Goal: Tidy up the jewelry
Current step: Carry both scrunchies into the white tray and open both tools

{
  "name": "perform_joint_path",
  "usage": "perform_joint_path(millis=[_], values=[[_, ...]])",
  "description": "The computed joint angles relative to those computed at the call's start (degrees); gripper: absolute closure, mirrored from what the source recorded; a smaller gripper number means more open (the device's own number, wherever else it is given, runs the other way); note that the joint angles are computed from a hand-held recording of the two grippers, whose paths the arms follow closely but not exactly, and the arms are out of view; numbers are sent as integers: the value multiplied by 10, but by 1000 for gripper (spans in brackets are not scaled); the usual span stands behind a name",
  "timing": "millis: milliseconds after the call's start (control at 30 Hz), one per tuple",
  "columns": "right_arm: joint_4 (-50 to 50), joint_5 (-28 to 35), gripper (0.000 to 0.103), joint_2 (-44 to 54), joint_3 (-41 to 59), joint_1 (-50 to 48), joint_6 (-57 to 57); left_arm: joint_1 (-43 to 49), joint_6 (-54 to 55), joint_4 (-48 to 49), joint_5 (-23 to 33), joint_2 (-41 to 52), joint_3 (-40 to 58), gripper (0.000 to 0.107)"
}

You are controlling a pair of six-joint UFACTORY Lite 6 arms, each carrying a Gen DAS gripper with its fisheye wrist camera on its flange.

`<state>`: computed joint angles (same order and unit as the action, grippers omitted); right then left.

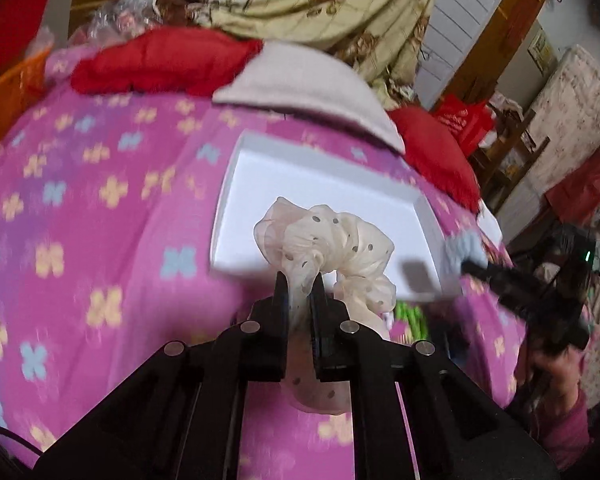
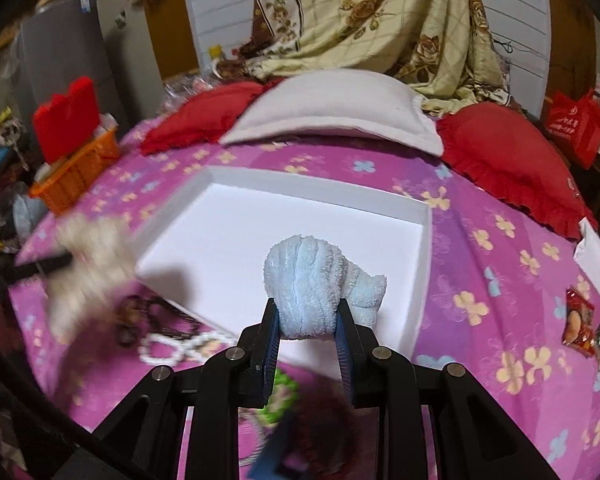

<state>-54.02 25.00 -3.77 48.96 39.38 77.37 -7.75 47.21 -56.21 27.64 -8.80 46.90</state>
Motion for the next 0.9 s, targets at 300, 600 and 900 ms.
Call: perform_joint_path(millis=[300,600,900], values=[[-67,49,78,132,50,-12,19,-89,-127,77,-105,253,187,99],[-63,-44,40,134,44,-35,20,-90,-245,177,-154,325,227,48],[-17,-25,40,-29,-41,14,62,-91,-228,200,-151,169,109,39]])
